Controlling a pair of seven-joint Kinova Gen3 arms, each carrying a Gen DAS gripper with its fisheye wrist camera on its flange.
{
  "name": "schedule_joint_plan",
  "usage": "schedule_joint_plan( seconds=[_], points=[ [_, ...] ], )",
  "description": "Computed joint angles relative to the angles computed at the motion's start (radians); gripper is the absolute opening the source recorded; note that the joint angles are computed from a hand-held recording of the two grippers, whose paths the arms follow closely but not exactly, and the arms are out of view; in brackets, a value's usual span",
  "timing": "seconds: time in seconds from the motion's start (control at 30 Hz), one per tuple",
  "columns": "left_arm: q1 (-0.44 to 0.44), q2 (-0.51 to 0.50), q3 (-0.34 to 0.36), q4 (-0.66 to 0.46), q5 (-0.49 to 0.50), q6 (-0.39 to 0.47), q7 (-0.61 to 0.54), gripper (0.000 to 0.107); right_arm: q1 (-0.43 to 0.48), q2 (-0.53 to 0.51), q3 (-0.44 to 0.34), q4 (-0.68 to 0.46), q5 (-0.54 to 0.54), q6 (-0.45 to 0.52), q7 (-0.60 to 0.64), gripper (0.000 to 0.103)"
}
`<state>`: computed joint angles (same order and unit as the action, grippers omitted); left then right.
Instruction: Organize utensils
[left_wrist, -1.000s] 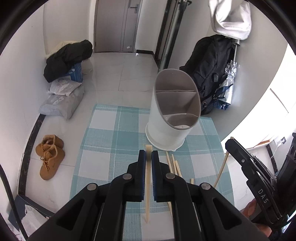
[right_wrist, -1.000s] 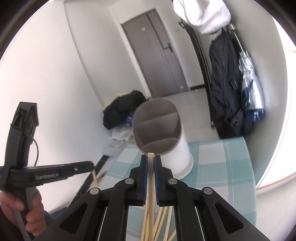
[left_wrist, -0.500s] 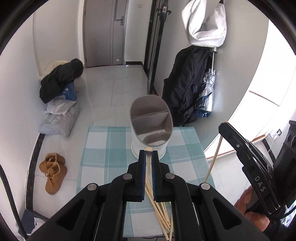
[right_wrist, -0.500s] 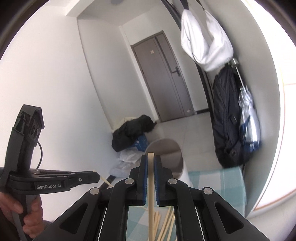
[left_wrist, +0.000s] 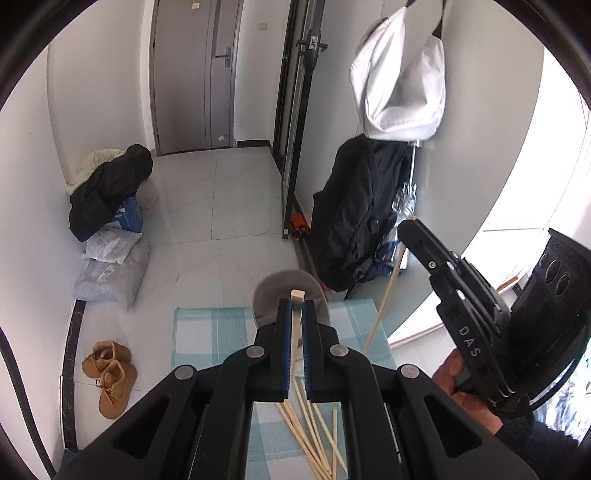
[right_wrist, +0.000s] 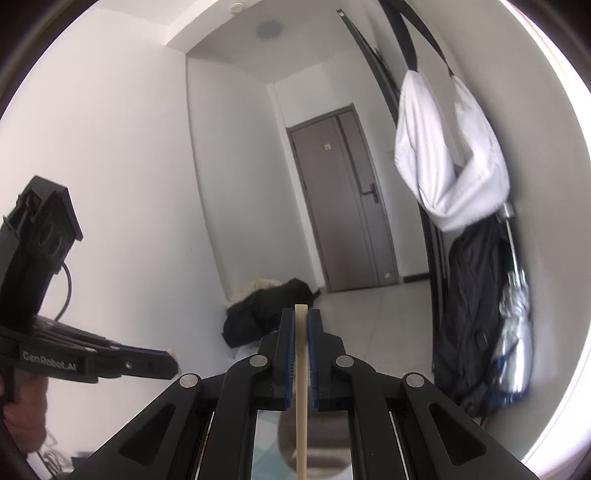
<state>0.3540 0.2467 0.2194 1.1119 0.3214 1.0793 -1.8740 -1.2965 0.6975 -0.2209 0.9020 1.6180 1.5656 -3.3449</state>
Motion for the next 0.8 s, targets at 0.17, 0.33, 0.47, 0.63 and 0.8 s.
schedule_joint_plan(
  seconds=[0.17,0.33,0.47,0.63,0.8],
  points=[
    [0.019,0.07,-0.004,-0.135,-0.026,0.029,0.041,0.001,0.039,-0.024,0.077,0.029,-0.004,-0.102,0.007,0.006],
    [0.037,0.133,-0.006,-0.218,-0.047,0.038,0.054,0.001,0.082,-0.042,0.141,0.06,-0.031,-0.205,-0.021,0.006],
    [0.016,0.163,-0.001,-0.216,-0.023,0.02,0.045,0.001,0.105,-0.034,0.187,0.07,-0.07,-0.264,-0.041,0.006],
    [0.01,0.19,-0.028,-0.224,-0.043,0.023,0.098,0.001,0.101,0.012,0.265,0.052,-0.09,-0.3,-0.02,0.006],
    [0.018,0.213,-0.052,-0.214,-0.096,0.02,0.156,0.004,0.1,0.03,0.32,0.072,-0.137,-0.342,-0.064,0.006]
  ],
)
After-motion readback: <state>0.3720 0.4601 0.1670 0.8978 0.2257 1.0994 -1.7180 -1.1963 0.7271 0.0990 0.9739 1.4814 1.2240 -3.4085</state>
